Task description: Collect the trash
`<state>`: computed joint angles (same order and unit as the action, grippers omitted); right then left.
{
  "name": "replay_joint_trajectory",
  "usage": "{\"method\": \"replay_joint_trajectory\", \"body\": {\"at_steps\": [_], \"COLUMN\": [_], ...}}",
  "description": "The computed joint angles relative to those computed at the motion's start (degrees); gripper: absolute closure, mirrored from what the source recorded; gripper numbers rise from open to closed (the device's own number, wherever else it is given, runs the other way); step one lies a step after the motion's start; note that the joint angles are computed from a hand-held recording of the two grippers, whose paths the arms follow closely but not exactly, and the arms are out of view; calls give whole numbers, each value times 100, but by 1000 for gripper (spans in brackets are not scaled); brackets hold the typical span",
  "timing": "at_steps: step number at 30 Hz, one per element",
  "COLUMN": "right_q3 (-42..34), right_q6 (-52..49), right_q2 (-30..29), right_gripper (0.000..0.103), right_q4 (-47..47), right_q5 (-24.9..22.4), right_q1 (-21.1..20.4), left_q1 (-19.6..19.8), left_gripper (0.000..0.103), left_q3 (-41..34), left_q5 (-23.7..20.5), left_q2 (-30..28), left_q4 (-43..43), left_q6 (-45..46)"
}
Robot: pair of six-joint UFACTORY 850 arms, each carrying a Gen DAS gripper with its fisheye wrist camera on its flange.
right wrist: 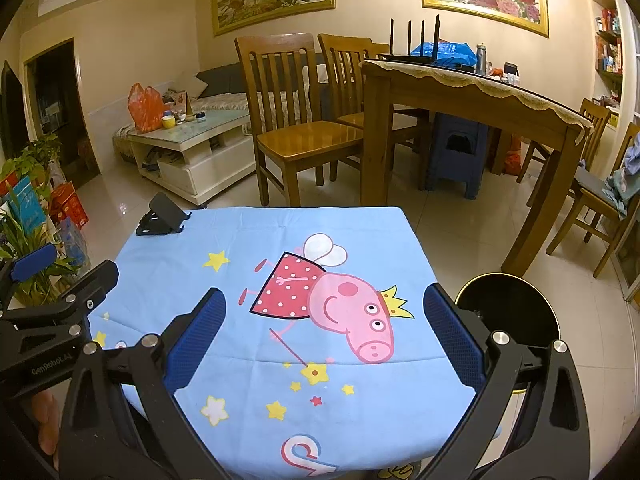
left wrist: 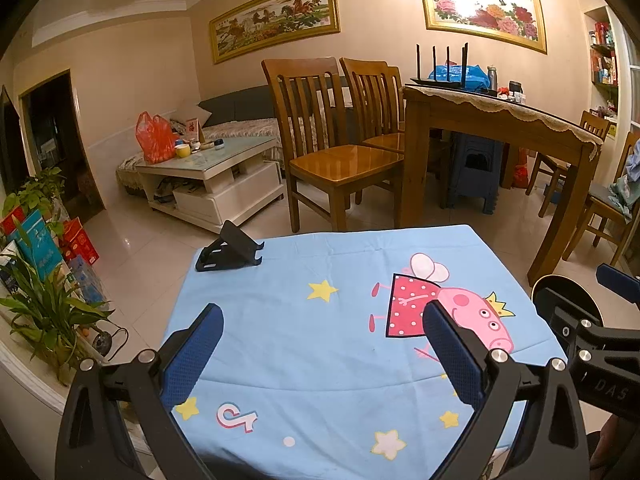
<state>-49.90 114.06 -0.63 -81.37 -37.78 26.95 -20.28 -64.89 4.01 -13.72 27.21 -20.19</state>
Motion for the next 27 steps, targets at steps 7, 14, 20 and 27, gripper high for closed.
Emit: {"method": "replay_joint_trajectory", "body": {"at_steps": [7, 14, 20, 27], "right_q3": [-9, 15, 8, 10], "right_q6": [-18, -3, -29, -31], "right_q2": [4, 12, 12, 17], "right_gripper": [6, 6, 6, 6], "right_q4": [16, 12, 23, 23], "right_q5": [4, 3, -10, -4], "right_q1": [-6, 1, 5, 3], "left_q1": [34, 68, 69, 67], "left_gripper": [7, 7, 7, 7], "left_q3": [-11, -7, -15, -7], "left_q5": [-32, -1, 5, 13], "left_q2": [-22, -30, -39, -34], "left_q4": [-28, 368, 541, 288], "left_q6": [12, -350, -531, -264]}}
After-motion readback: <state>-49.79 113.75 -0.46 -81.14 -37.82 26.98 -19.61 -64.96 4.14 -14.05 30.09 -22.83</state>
